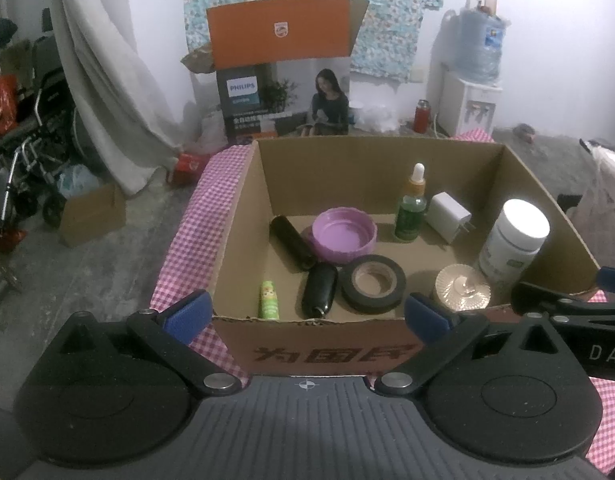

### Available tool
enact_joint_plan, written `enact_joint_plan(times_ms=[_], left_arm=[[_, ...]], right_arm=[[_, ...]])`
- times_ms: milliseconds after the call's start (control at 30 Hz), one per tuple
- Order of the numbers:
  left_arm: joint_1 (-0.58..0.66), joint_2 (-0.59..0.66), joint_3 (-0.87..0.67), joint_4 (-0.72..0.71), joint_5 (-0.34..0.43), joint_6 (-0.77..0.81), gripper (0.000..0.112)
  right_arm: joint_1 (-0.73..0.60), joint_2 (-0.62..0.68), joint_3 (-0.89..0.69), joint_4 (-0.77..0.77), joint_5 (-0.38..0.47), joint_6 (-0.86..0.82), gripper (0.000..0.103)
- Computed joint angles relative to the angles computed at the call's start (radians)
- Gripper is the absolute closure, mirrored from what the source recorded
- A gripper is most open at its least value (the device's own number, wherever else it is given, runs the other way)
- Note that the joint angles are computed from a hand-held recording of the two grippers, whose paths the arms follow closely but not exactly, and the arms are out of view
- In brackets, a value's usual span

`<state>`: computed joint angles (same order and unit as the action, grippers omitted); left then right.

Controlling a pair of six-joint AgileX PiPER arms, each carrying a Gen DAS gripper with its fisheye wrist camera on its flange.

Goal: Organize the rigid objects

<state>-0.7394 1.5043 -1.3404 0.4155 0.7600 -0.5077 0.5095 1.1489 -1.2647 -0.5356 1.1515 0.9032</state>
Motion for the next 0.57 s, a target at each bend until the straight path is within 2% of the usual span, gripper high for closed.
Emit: enact_joint_plan(times_ms=[567], left_arm=[[-0.029, 0.0, 0.002, 0.031, 0.006, -0.044, 0.009]], right_arm=[[-0.007, -0.011, 0.001, -0.005, 0.002, -0.005, 0.0]])
